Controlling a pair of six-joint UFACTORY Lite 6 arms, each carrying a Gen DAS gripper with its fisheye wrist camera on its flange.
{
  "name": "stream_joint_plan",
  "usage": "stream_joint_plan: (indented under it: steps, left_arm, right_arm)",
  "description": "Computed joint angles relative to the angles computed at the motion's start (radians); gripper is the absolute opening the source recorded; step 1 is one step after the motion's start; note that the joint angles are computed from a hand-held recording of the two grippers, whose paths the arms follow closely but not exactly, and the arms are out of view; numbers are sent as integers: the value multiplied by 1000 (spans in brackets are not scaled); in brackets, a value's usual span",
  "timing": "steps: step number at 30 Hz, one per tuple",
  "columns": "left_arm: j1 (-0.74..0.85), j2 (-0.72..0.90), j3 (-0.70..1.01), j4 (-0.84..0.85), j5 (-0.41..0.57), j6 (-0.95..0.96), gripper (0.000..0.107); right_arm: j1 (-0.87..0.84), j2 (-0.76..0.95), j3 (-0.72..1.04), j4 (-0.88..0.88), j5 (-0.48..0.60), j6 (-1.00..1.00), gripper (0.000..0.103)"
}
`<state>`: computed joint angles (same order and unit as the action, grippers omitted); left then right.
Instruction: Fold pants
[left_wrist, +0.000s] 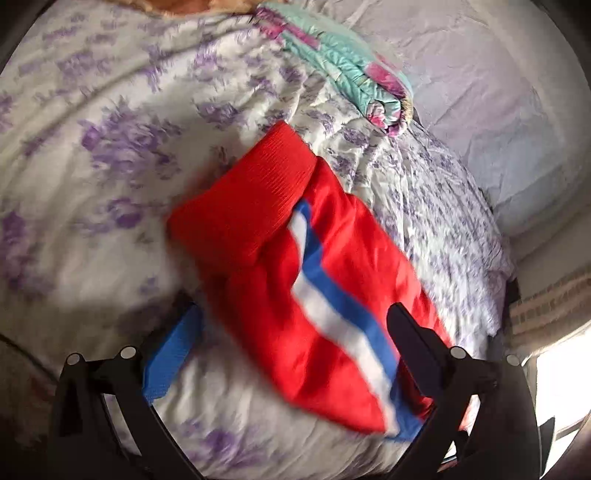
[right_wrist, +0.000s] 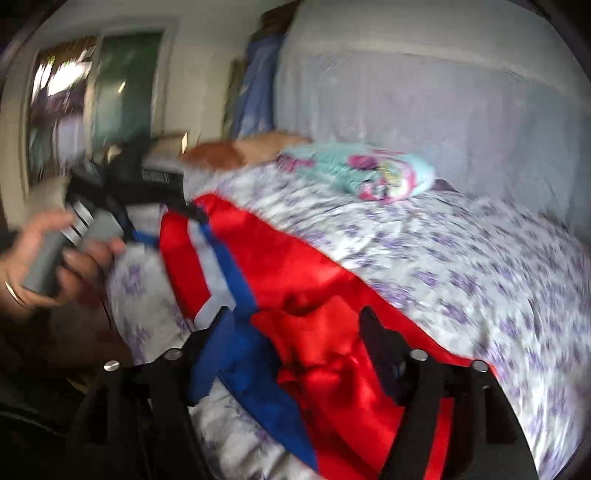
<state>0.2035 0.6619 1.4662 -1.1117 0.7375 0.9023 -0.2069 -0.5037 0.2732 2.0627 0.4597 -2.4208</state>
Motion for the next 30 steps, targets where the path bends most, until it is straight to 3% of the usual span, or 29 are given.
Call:
stream_joint_plan:
  steps: [5,6,7,9,13,18,21,23,25,27,30]
  left_arm:
    - [-3,86,105,-53,58,-57,96]
    - [-1,88,104,-71,66,-42,88]
    - [-2,83,96,-77,62,-29,77]
    - [-8,78,85,-64,56,-17,16]
    - [-24,-11,-22,-122,-27,81,14]
    - [-234,-358,-276,-138,-303,260,13]
    - [-463,-541,-381,92,-480,132,15]
    - [-632,-613,-444,301,-549,-17,19]
    - [-763,-599,-448,510,-529,-197,35]
    - [-887,-501,-412,615,-473,-261,65]
    - [-933,-319,-307,543,-351,-151,66]
  right_arm:
    - [-275,-40,-54,-257,168,200,72]
    - [-307,-51,-65,-279,185,216,72]
    - [-327,-31,-57,-280,198,211,72]
    - [-402,-31,-74,-301,246,212,72]
    - [-592,19,-59,-356,366,218,72]
    - [-802,169,43,-387,457,196,72]
    - [-924,276,126,-406,504,213,72]
    - [-986,340,173,-419,520,230,72]
    - [-1048,414,218,-440,524,244,72]
    - [-1081,474,251,-462,522,256,72]
    - [-1104,541,286,-517,527,294,72]
